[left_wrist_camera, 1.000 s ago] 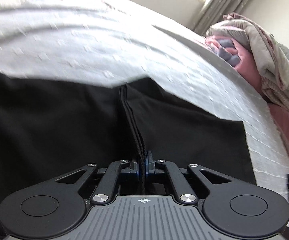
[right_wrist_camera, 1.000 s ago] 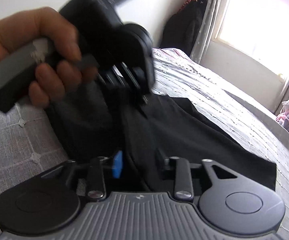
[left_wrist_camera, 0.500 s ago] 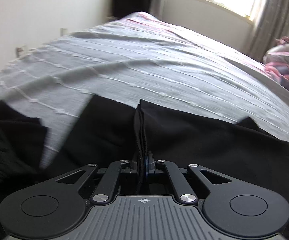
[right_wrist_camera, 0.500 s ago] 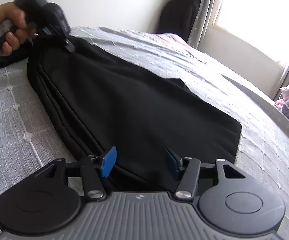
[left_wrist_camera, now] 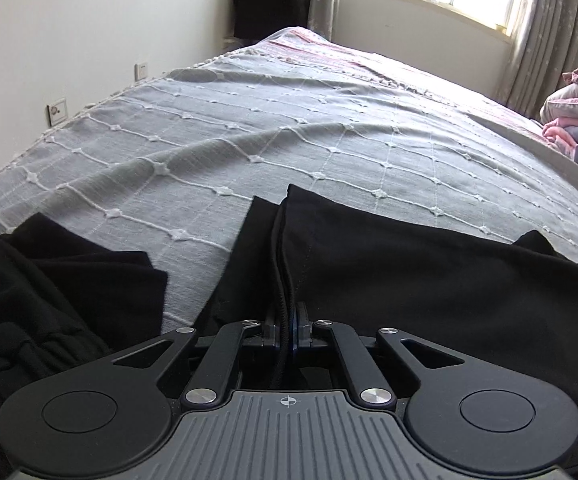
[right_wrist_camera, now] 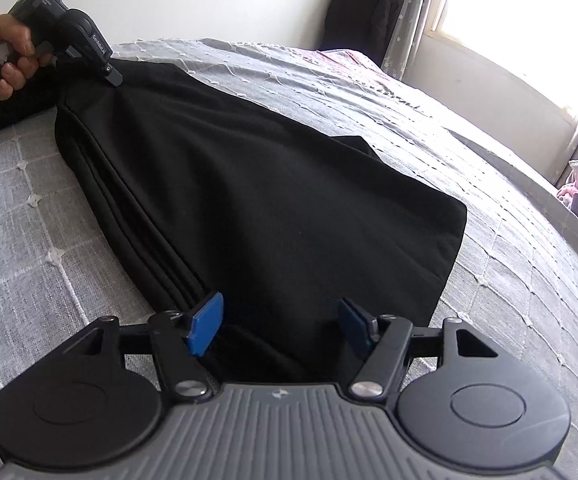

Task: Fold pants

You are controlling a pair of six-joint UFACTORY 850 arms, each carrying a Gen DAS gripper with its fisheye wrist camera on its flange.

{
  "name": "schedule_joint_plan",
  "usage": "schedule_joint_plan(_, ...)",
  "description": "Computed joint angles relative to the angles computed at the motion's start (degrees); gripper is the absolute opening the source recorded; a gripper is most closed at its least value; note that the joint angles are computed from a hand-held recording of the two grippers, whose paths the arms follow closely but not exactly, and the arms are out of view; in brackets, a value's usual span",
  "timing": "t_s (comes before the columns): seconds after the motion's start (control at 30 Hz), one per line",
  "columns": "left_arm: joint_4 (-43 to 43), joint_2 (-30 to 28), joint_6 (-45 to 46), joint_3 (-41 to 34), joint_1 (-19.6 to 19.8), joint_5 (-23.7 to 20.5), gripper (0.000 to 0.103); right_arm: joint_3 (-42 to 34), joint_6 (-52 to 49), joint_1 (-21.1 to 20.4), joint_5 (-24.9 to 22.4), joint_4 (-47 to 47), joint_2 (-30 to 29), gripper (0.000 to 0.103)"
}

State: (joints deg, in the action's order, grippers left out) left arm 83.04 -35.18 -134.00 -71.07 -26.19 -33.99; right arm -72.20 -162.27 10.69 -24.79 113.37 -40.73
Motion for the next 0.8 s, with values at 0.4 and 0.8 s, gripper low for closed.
schedule_joint_plan(0.4, -8.52, -1.59, 10.13, -2.39, -0.4, -4.74, 0.012, -5.55, 24.59, -1.23, 2.8, -24.46, -1.62, 0.103)
schedule_joint_plan(0.8, -6.07, 0.87, 3.96, -3.12, -5.09, -18.06, 0.039, -11.86, 40.79, -7.0, -16.53, -31.4, -3.09, 0.081)
